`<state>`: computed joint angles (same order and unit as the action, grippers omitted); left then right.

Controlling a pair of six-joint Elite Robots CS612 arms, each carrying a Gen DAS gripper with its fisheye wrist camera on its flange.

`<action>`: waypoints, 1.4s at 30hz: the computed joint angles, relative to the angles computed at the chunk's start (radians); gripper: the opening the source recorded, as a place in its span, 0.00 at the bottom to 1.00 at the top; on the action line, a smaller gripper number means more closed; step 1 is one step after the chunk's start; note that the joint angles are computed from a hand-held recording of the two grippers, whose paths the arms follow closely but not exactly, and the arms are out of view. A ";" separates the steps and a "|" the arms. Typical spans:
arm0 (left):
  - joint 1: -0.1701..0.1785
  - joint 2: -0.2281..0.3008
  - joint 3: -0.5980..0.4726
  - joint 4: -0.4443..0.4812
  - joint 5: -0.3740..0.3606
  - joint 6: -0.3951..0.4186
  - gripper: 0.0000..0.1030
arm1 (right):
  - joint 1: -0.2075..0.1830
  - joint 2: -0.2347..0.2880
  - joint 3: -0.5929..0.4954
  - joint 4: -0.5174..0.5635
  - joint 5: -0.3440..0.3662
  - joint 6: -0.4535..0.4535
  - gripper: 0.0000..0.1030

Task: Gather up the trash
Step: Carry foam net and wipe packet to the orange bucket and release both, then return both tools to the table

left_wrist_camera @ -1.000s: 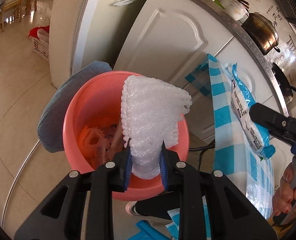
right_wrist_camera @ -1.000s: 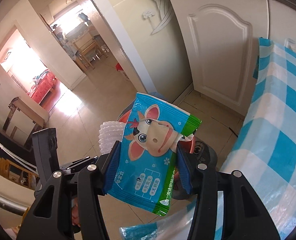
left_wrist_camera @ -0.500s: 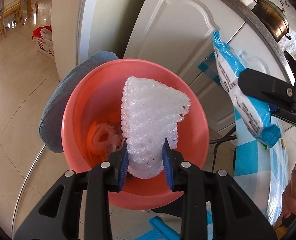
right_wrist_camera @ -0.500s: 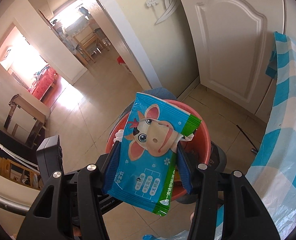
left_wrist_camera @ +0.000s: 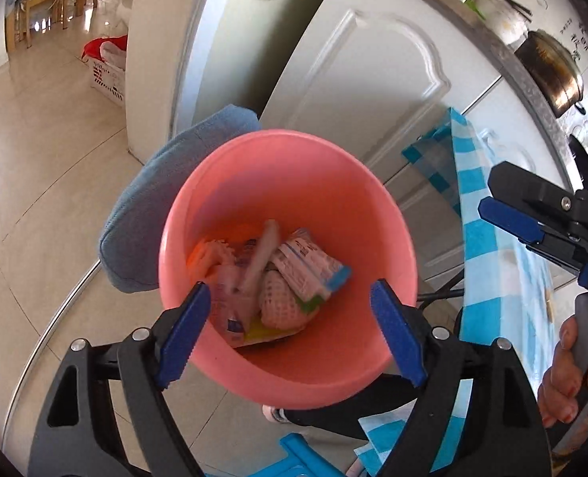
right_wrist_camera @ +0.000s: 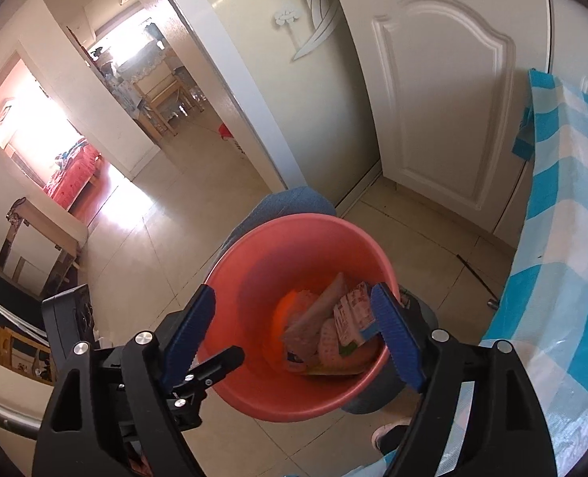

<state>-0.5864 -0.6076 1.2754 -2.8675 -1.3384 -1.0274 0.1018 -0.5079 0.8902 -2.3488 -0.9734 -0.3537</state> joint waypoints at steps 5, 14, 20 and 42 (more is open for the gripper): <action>-0.013 -0.020 0.031 -0.039 0.082 -0.033 0.85 | -0.017 -0.048 0.097 -0.175 -0.014 0.020 0.86; -0.033 -0.025 0.053 -0.183 0.186 -0.047 0.89 | -0.064 -0.116 0.249 -0.459 -0.012 0.064 0.89; -0.050 -0.026 0.023 -0.170 0.221 0.020 0.89 | -0.094 -0.139 0.318 -0.597 -0.004 0.092 0.90; -0.117 -0.011 -0.163 0.175 0.416 0.182 0.93 | -0.161 -0.174 0.461 -0.958 -0.018 0.136 0.95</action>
<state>-0.7036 -0.6185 1.1123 -2.6929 -0.9223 -0.8451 -0.0593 -0.6824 1.3516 -3.3065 -0.9912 -0.2182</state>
